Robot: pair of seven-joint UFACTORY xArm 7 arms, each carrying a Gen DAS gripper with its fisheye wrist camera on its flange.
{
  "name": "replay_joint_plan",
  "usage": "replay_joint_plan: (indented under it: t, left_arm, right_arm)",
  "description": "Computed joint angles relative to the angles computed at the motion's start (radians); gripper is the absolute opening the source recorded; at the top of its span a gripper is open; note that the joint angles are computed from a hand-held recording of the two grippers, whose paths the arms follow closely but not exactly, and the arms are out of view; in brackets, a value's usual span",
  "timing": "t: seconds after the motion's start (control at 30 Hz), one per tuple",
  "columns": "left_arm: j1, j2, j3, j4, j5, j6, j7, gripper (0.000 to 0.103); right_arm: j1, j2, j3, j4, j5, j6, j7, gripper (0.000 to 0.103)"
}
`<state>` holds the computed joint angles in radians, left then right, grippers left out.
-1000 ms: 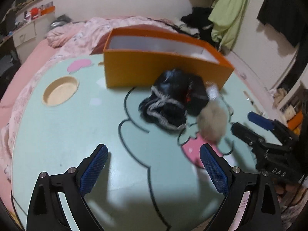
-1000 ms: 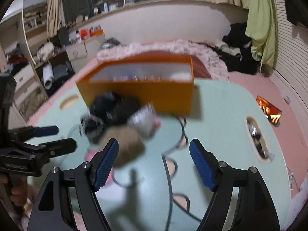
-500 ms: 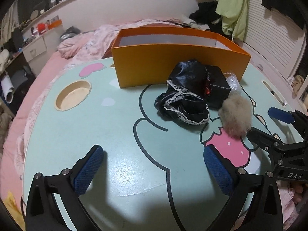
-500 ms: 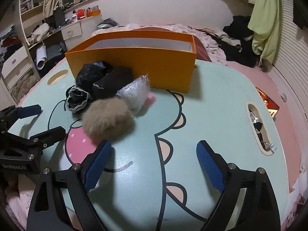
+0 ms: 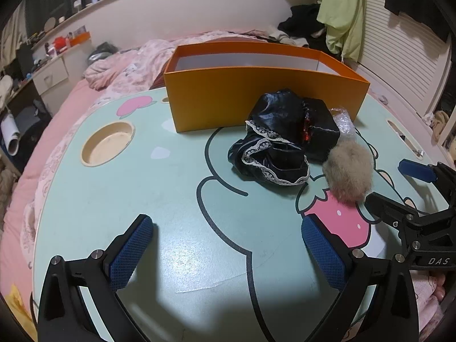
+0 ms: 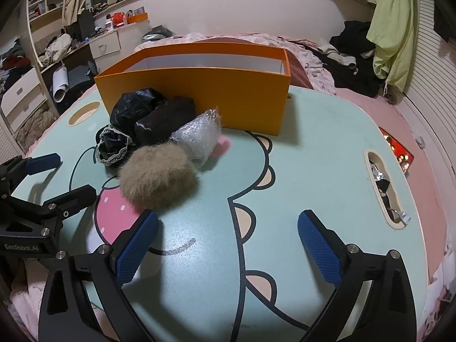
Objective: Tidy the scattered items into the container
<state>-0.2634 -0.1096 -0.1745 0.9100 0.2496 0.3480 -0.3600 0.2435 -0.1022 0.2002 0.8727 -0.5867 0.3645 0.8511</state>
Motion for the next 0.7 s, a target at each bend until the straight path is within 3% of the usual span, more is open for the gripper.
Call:
replay_joint_plan:
  t: [0.1,0.27,0.37,0.57,0.67,0.7]
  left_arm:
    - [0.0,0.0,0.0,0.0,-0.001,0.001,0.0,0.103]
    - [-0.002,-0.001,0.001,0.0,-0.007,0.0,0.003,0.103]
    - [-0.002,-0.001,0.001,0.0,-0.01,0.0,0.006,0.103]
    - [-0.002,-0.001,0.0,0.0,-0.008,0.0,0.003,0.103]
    - [-0.002,0.0,0.0,0.0,-0.009,-0.001,0.004,0.103]
    - [-0.002,0.0,0.0,0.0,-0.009,-0.001,0.004,0.103]
  right_arm:
    - [-0.001,-0.01,-0.007,-0.016,0.018,-0.026,-0.005,0.099]
    - [-0.023,-0.039,-0.016,-0.083,0.1,-0.176,-0.032,0.096]
    - [-0.03,-0.026,0.006,-0.055,0.109,-0.155,-0.066,0.086]
    - [0.007,0.021,0.014,0.028,0.131,-0.146,-0.156,0.086]
    - [0.04,0.064,0.0,0.083,0.209,-0.106,-0.237,0.084]
    - [0.051,0.079,-0.005,0.098,0.252,-0.094,-0.277,0.078]
